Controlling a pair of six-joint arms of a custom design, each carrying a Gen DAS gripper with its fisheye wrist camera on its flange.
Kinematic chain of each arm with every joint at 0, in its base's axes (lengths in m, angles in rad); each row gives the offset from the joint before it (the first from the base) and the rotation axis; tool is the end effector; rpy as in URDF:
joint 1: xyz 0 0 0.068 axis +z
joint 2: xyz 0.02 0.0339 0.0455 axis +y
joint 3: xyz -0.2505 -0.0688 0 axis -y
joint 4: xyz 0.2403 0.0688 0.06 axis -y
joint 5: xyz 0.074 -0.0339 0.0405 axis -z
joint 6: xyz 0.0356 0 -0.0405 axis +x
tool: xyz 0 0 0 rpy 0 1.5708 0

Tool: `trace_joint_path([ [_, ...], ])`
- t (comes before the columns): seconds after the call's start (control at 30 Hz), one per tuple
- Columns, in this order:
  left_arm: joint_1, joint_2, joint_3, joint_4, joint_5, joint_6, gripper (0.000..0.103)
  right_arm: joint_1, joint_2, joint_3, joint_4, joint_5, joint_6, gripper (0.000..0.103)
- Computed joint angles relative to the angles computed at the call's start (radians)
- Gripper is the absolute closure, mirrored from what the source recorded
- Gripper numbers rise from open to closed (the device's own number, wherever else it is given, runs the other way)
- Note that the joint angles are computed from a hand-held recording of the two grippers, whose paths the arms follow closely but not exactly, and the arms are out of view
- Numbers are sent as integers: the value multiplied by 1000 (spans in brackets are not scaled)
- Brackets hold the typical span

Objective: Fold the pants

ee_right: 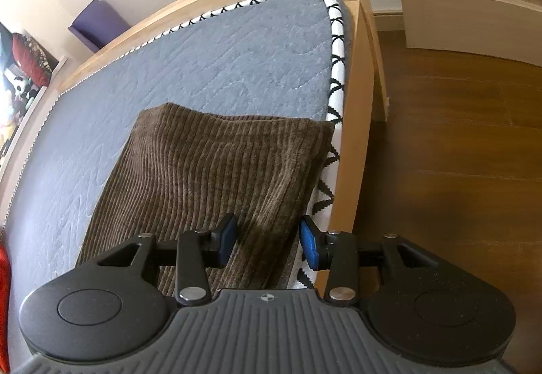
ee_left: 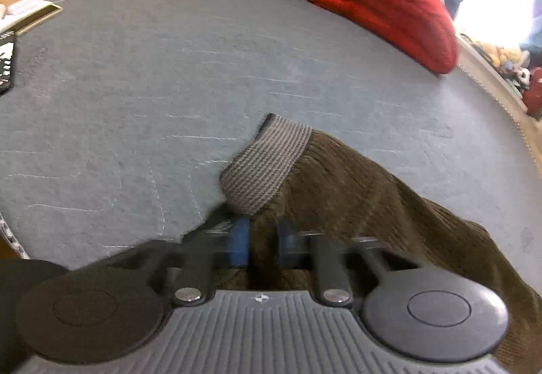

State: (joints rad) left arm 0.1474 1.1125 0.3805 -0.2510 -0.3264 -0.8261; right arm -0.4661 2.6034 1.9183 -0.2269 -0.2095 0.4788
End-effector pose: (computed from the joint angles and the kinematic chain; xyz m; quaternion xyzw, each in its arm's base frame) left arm 0.1840 0.0389 0.1325 -0.4834 0.8127 0.0515 0.3213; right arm 0.4730 -0.2297 0.0503 0.3981 0.8534 0.1010 0.3211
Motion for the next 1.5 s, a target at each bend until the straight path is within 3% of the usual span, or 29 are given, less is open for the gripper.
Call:
trace_joint_path([
  [0.03, -32, -69, -15, -26, -50, -22, 93, 1, -1, -2, 3, 3, -8, 64],
  [0.07, -104, -111, 3, -94, -157, -36, 93, 2, -8, -16, 16, 11, -16, 76],
  [0.13, -237, -87, 60, -209, -298, -89, 94, 4, -24, -43, 45, 36, -34, 84],
  [0.17, -271, -36, 95, -260, -315, -119, 93, 4, -31, -56, 61, 37, -33, 87],
  [0.23, -225, 76, 130, -289, -231, -137, 92, 6, -43, -81, 90, 52, -35, 89],
  [0.3, -197, 146, 149, -309, -208, -177, 71, 14, -52, -97, 103, 76, -36, 89],
  [0.4, -371, 192, 222, -411, -478, -253, 64, 19, -57, -100, 98, 91, -34, 89],
  [0.47, -474, 184, 219, -375, -590, -208, 60, 16, -53, -90, 84, 84, -31, 85],
  [0.5, -507, 154, 189, -292, -592, -128, 59, 14, -50, -87, 80, 81, -28, 83],
  [0.57, -530, 121, 119, -101, -520, 6, 59, 12, -44, -75, 61, 81, -18, 80],
  [0.63, -510, 150, 91, 22, -384, 77, 59, 10, -41, -68, 48, 86, -12, 73],
  [0.67, -475, 182, 86, 65, -284, 100, 56, 9, -42, -68, 44, 89, -8, 70],
  [0.7, -405, 255, 110, 70, -119, 127, 51, 8, -41, -68, 42, 86, -2, 69],
  [0.73, -381, 336, 131, 72, -39, 123, 51, 6, -40, -66, 38, 79, 4, 68],
  [0.83, -492, 401, 179, 30, -168, 161, 50, 2, -38, -64, 31, 63, 12, 67],
  [1.0, -643, 364, 136, 171, -241, 232, 50, -9, -36, -65, 29, 36, 40, 65],
  [1.03, -672, 417, 165, 186, -219, 208, 50, -13, -40, -70, 29, 26, 54, 65],
  [1.1, -622, 496, 188, 197, -57, 213, 42, -21, -45, -73, 23, -1, 71, 65],
  [1.13, -615, 529, 187, 211, -21, 209, 42, -27, -48, -75, 25, -16, 74, 65],
  [1.17, -629, 530, 171, 246, -43, 240, 41, -34, -51, -80, 31, -31, 78, 65],
  [1.23, -601, 530, 185, 228, -18, 248, 41, -48, -54, -88, 41, -63, 89, 65],
  [1.37, -482, 505, 130, 300, 53, 346, 41, -76, -25, -60, 16, -151, 135, 65],
  [1.5, -480, 518, 146, 298, 45, 360, 41, -85, 2, -42, 32, -223, 191, 65],
])
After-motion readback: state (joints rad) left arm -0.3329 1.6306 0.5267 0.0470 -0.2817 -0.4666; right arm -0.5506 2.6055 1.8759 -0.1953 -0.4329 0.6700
